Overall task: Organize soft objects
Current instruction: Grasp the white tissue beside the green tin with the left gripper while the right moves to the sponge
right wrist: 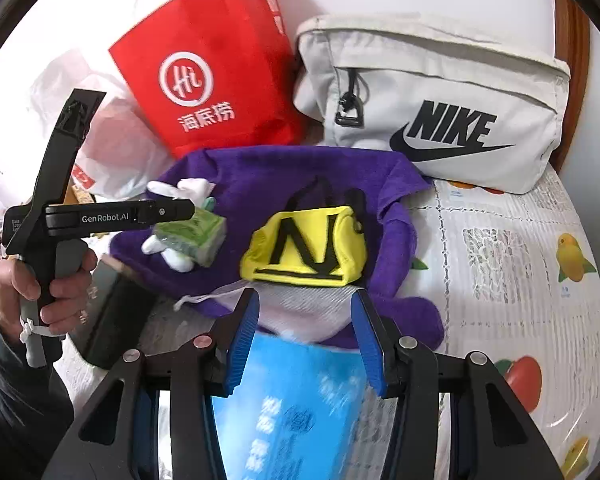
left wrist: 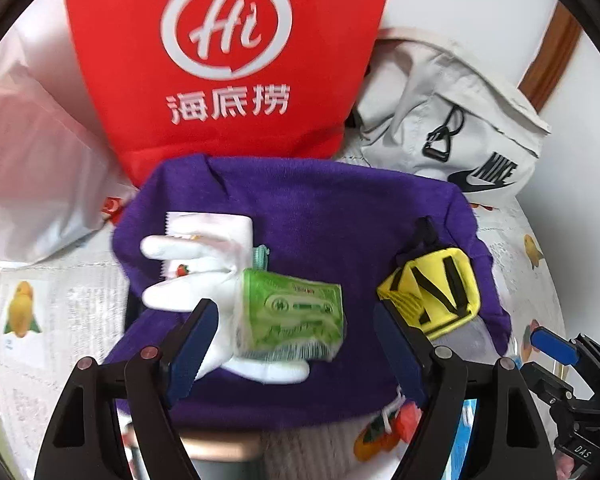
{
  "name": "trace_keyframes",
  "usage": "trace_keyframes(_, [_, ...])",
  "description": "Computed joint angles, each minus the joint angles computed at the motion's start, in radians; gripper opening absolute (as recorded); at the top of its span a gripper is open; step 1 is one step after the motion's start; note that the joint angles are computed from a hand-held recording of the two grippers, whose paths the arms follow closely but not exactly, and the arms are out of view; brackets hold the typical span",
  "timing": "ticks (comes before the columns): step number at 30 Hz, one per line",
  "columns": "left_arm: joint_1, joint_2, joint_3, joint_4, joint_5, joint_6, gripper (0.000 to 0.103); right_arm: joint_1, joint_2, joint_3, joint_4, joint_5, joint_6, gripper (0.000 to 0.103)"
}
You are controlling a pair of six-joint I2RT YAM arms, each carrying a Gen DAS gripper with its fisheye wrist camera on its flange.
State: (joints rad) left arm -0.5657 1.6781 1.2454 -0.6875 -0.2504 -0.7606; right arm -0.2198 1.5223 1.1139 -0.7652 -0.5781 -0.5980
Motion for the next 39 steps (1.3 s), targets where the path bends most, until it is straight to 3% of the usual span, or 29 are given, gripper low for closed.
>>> trace_keyframes(9, [-0.164, -0.203, -0.082, -0.147, -0.126, -0.141, 0.079, -0.107, -0.168, -0.091, -0.154, -0.072, -0.159, 0.048])
trace_keyframes(21, [-0.518, -0.369, -0.247, -0.335, -0.255, -0.589, 0.079, -0.291, -0.363, -0.221, -0.407, -0.134, -0.465, 0.050])
trace_keyframes(25, [-0.608, -0.421, -0.378, -0.278, -0.240, -0.754, 0.079, -0.365, -0.400, -0.259, -0.472, -0.128, -0.578, 0.050])
trace_keyframes(30, [-0.692, -0.396, -0.479, -0.207, -0.269, -0.854, 0.079, -0.456, -0.403, -0.297, -0.529, -0.117, -0.687, 0.050])
trace_keyframes(39, [-0.683, -0.364, -0.560, -0.070, -0.322, -0.824, 0.075, -0.527, -0.378, -0.321, -0.536, -0.083, -0.728, 0.050])
